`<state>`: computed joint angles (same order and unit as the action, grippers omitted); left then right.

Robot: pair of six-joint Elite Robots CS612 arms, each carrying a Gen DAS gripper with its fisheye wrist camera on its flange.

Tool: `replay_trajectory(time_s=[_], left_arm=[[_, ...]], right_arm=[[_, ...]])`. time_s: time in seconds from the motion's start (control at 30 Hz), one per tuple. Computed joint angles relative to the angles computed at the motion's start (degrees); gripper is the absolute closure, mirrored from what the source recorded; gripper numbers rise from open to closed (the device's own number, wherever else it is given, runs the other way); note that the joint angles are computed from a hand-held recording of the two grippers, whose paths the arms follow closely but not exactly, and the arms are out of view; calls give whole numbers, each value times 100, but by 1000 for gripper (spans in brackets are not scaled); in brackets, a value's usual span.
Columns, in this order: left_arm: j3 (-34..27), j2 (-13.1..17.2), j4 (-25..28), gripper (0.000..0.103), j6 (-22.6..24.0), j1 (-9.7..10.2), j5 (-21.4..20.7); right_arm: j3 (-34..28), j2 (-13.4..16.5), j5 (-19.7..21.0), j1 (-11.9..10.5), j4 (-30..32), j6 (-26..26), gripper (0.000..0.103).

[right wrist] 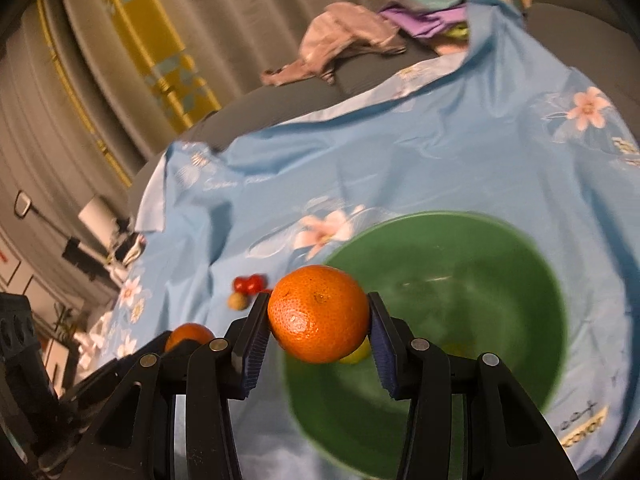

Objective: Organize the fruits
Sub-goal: 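Carry both oranges in the two tools over the green bowl, then lower both oranges into the bowl and open both grippers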

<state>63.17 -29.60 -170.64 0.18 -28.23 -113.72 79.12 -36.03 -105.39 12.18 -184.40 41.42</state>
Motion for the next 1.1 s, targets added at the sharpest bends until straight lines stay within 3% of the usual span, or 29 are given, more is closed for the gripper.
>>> replay_trajectory(time_s=[0.43, 0.6, 1.1], left_arm=[[-181, 98, 330, 63, 278, -251, -252], [-226, 123, 527, 63, 434, -315, -266], [-258, 140, 762, 63, 722, -437, -198]], right_arm=[[445, -212, -453, -122, 77, 463, 54], [539, -221, -236, -206, 5, 599, 54], [565, -249, -316, -261, 444, 772, 54]])
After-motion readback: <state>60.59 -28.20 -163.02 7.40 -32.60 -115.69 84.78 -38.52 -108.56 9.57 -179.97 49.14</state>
